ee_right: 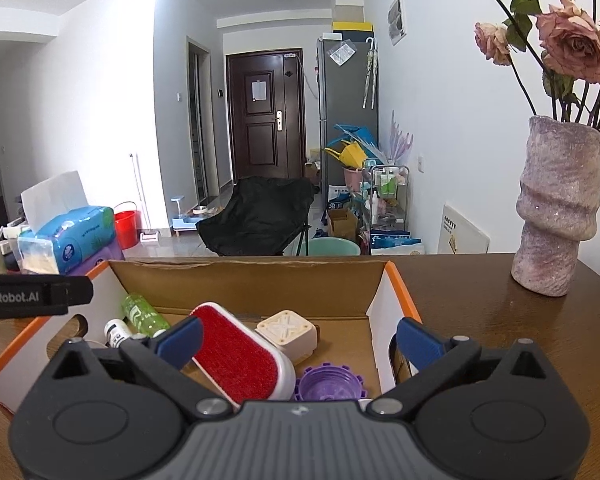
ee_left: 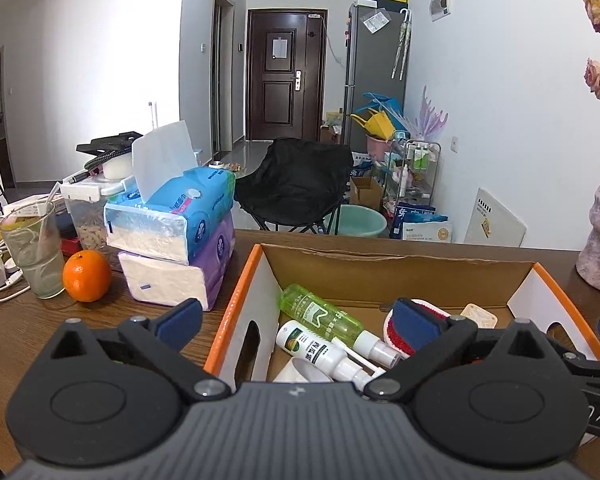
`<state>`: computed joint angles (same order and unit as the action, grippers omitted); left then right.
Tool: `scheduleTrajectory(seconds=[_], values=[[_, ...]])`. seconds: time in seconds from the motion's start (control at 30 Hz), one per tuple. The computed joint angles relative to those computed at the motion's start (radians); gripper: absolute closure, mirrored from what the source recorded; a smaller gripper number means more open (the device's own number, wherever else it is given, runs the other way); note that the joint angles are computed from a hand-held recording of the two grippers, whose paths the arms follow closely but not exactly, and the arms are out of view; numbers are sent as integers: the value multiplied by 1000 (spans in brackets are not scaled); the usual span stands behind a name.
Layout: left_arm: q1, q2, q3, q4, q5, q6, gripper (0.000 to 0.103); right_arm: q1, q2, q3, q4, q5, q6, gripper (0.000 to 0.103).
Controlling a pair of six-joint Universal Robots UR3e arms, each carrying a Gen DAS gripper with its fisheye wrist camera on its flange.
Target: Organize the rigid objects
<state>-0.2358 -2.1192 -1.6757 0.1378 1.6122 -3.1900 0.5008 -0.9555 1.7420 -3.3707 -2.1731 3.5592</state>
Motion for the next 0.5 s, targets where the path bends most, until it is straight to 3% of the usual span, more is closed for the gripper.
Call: scheduleTrajectory(seconds=[0.23, 0.5], values=[[-2, 89, -79, 5, 9, 12, 0, 48, -44, 11, 28, -63, 9, 0], [35, 340, -304, -6, -44, 35, 0, 161, -193, 103, 106, -194, 96, 0]])
